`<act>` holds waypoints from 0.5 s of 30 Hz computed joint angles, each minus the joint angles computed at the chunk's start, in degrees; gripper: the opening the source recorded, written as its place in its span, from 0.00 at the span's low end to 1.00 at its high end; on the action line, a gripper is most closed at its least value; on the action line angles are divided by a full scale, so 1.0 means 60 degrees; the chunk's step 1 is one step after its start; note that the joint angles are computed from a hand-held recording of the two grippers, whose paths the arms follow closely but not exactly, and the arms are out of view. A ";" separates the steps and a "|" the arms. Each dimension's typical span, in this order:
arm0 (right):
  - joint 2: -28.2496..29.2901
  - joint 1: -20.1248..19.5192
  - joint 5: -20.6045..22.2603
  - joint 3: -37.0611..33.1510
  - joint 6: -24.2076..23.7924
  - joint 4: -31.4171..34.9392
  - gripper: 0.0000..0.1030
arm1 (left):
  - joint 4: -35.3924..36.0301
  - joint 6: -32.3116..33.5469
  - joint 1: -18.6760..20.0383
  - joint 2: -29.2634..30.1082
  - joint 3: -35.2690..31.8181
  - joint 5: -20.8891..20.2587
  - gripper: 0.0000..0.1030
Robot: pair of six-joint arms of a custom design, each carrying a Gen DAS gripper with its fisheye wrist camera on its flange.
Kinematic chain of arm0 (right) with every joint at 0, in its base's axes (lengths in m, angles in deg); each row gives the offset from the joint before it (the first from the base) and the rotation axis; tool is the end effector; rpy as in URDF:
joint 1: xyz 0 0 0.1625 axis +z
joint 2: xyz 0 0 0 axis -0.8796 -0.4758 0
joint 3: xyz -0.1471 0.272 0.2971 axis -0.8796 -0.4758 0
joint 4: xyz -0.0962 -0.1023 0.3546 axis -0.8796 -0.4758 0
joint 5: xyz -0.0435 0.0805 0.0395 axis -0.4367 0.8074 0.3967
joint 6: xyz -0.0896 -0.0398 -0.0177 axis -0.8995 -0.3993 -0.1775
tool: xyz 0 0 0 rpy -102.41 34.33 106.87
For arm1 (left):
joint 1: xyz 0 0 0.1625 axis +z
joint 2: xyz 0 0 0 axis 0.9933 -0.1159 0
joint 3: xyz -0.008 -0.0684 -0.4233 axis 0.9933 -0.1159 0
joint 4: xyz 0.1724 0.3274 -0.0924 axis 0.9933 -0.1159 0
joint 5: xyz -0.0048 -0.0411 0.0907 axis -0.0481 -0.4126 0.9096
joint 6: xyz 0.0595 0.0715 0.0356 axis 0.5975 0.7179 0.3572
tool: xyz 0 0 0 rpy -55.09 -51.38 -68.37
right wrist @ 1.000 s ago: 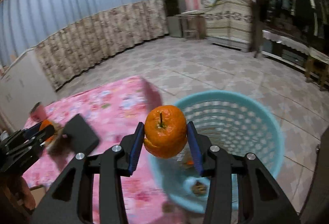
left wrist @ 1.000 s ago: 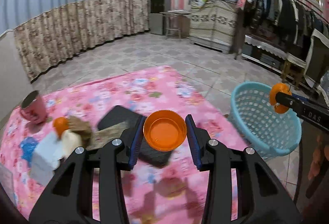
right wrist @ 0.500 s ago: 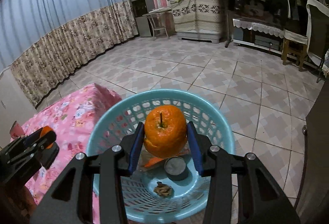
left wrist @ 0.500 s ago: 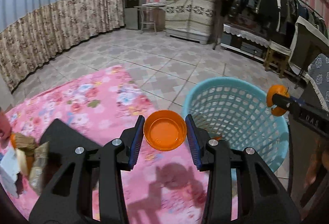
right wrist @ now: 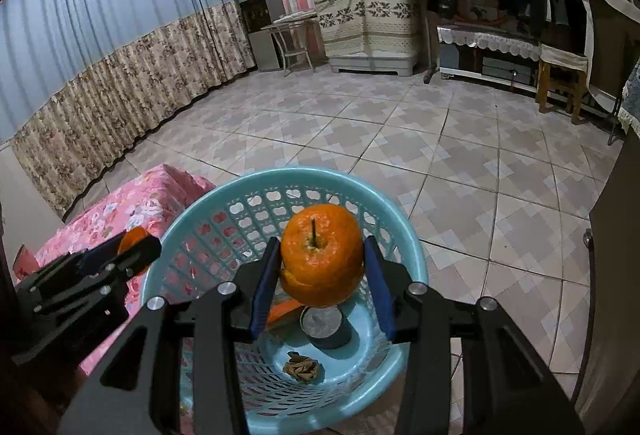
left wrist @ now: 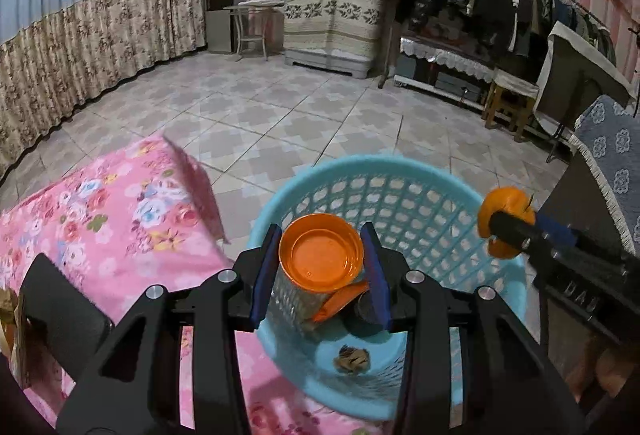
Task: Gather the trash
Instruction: 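Open the left tool to drop the orange lid into the basket, then open the right tool to drop the mandarin into the basket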
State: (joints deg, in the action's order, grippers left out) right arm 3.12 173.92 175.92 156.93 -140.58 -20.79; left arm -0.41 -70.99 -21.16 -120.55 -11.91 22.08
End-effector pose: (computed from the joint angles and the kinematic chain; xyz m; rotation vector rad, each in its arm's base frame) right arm 0.2119 -0.4184 0.0230 -0.6028 -1.8034 1.3809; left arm -0.1336 -0.5707 0.1198 1.5853 2.4624 -0.4484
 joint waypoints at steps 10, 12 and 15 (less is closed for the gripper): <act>-0.0027 -0.0002 -0.0014 0.0119 -0.0028 -0.0196 0.41 | -0.0545 0.0253 -0.0202 -0.0181 0.0258 0.0180 0.74; 0.0000 -0.0022 -0.0020 0.0123 0.0054 -0.0179 0.41 | -0.0597 0.0192 -0.0131 -0.0240 0.0221 0.0092 0.79; 0.0065 -0.0013 0.0036 0.0045 -0.0024 -0.0181 0.41 | -0.0715 0.0105 0.0006 -0.0334 0.0145 -0.0017 0.89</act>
